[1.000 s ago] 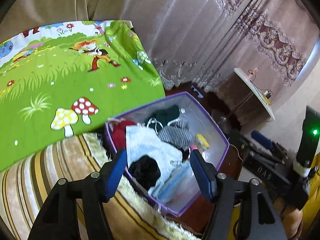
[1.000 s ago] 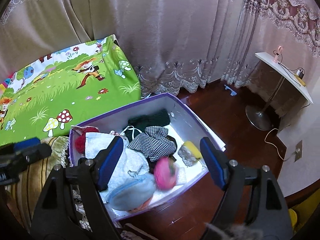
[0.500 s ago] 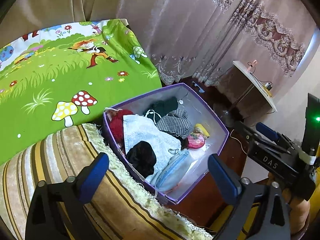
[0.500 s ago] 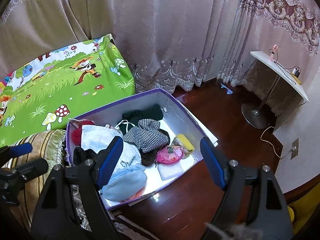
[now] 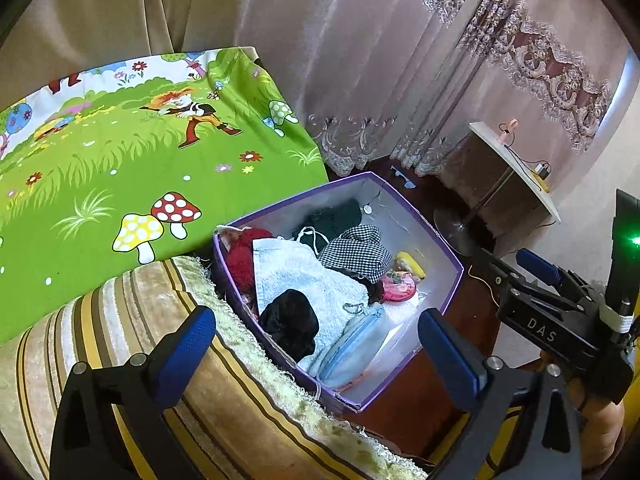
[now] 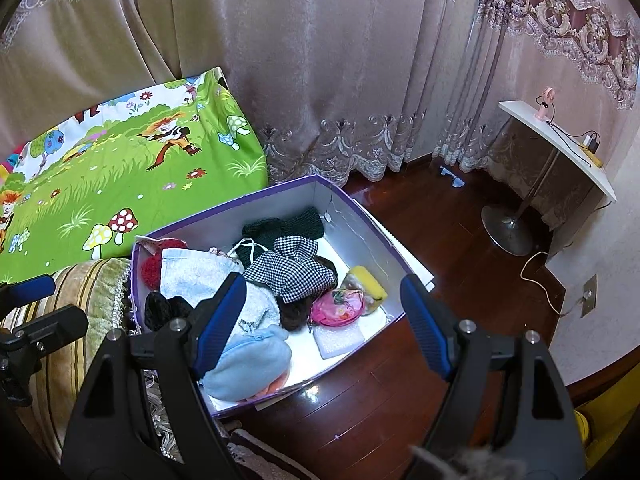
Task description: Organize soft objects
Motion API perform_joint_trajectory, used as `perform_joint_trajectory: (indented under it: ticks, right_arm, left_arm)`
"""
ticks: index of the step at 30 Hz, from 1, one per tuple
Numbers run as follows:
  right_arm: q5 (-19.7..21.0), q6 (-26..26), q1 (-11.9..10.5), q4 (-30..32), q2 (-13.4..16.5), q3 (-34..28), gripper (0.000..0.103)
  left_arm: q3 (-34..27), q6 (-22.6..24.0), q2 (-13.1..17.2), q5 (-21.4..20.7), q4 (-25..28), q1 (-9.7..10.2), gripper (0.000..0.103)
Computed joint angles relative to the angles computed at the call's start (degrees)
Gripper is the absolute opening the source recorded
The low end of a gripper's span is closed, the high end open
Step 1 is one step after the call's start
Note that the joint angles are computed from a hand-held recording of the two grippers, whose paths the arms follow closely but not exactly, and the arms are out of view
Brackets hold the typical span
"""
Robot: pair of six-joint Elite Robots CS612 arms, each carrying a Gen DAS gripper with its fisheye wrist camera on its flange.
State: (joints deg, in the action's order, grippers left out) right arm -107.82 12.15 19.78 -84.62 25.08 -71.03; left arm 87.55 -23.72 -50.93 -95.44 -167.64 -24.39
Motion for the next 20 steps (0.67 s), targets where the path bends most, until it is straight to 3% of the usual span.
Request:
perform_joint_trajectory:
  ticks: [20]
  right_arm:
    - [-0.1,0.8,-0.1,0.4,0.4,-0.6,0.082]
  left_arm:
    - [-1.0,0.5,0.9,-2.7,-0.3,0.08,0.102]
